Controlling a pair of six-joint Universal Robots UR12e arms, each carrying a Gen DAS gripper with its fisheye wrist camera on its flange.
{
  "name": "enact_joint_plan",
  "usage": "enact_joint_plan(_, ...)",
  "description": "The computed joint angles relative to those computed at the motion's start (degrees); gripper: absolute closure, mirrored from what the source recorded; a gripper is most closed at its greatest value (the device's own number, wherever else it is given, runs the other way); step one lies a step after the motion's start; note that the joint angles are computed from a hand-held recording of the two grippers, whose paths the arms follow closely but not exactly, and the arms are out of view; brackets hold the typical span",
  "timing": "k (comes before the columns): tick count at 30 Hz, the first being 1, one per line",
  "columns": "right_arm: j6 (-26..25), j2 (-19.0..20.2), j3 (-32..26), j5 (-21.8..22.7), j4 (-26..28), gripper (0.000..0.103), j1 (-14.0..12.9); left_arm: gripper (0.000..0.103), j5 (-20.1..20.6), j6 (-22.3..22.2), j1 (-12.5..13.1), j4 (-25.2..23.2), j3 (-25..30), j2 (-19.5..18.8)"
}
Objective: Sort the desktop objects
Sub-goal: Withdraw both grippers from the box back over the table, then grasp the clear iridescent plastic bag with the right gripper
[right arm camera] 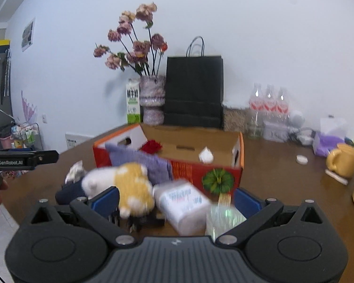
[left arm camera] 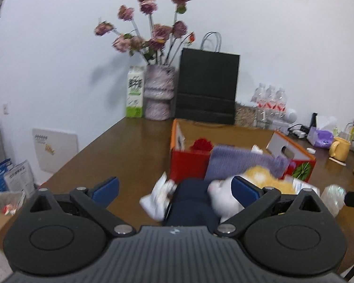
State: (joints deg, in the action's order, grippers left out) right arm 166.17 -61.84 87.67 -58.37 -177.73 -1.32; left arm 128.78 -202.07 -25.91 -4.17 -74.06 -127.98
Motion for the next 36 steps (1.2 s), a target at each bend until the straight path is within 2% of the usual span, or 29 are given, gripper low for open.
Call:
enact_joint_plan(4,-0.48,-1.11,3.09,-1.82,-0.39,0.000,-0.07,0.000,2.22,-1.24,-0.81,-0.06,-1.61,0.20)
enact_joint_plan(7,-1.69,-1.27,3.44,-2.52,0.93,0.000,0.00,0.000,0.70,-0.26,-0.73,-1.14,-1.84,0.44)
enact_joint_plan(11,-0.38,-1.10,3.65,-3.70,-0.29,0.000,0.18,0.000,0.38,1.09,-0.95,-1.67,-1.30,0.11)
enact_joint_plan(15,-0.14,-0.85,3.10,-4.56,0.76,0.000,0.35,0.000,-0.62,1.25,-1.05,-2.94,-1.17,0.04)
enact_joint_plan(19,0.54,-0.69,2.95,-5.55,1.50,0.000,0.36,0.000,-3.43,1.55,-1.15,-5.20,-0.78,0.16)
enact_joint_plan(24,0.65,-0.65,3.04,-5.71,2.10,0.000,0.21,0.000,-5.76,4.27,-1.77,-7.24,1.42,-1.07)
enact_joint_plan(29,0.89,-0.58,3.23,-5.80,2.57,0.000,-0.18,0.000,-6.69,4.93,-2.16,-10.47,3.63,-2.21)
enact_joint_plan(36,0.97,0.06,2.67,-4.93,3.30,0.000,-0.66,0.000,-5.32,6.41,-3.02,-16.34,7.74,-4.31)
